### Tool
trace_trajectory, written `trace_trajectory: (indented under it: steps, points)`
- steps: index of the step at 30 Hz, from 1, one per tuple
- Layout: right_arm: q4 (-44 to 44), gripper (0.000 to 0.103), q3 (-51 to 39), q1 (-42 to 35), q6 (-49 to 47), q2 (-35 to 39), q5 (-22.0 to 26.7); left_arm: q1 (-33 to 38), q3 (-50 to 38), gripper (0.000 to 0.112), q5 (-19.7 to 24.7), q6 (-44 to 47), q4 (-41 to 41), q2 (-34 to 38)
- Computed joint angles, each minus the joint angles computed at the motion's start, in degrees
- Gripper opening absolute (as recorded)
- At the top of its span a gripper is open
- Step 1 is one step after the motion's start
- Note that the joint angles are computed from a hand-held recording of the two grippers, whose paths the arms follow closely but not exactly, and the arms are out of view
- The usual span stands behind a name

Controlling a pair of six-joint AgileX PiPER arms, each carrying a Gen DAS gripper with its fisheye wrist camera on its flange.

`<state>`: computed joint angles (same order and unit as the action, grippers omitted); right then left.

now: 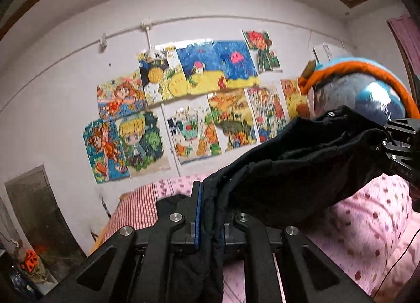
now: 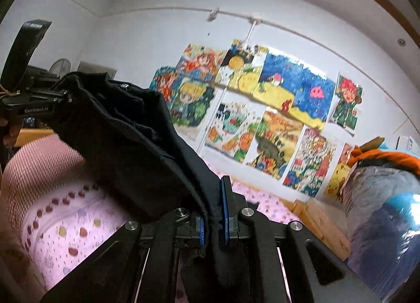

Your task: Fold large clothes

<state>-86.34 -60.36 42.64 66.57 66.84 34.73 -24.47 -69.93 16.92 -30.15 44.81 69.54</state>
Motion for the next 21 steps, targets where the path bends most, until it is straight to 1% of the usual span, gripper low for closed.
trace_trajectory:
  steps: [2, 4, 8, 11, 14, 16, 19, 21]
  points:
    - [-1.4, 0.009, -1.21, 0.46, 0.53, 0.11, 0.98, -0.45, -1.33, 0.01, -0.48, -2.33, 3.19, 0.53]
    - [-1.57, 0.009, -3.27, -0.7, 0.08, 0.9, 0.43, -1.0, -3.08, 0.01, -0.22, -3.79, 5.27, 1.74]
    - [2.27, 0.009, -8.17, -4.17, -3.96, 4.12, -1.82, -0.71, -7.61, 0.01, 1.06, -0.64, 2.12, 5.69]
    - [6.97, 0.009, -12.06, -7.0, -8.52, 7.73, -3.7, -0.2, -12.53, 0.01, 4.06, 3.74, -2.18, 10.11]
    - [11.5, 0.009, -16.25, -8.37, -13.96, 11.4, -4.26, 0.74, -17.83, 0.01, 7.0, 7.38, -6.73, 14.82]
    - [15.97, 0.009, -20.91, -9.5, -19.97, 15.34, -3.82, 1.12, -21.12, 0.01, 8.7, 8.34, -7.92, 17.84]
    - [22.92, 0.009, -27.41, -11.62, -26.86, 20.03, -4.18, 0.98, -27.21, 0.01, 10.79, 8.27, -5.75, 23.28]
    - [25.43, 0.009, -31.97, -13.07, -29.56, 23.63, -4.32, 0.65, -31.65, 0.01, 12.17, 7.88, -4.2, 26.91]
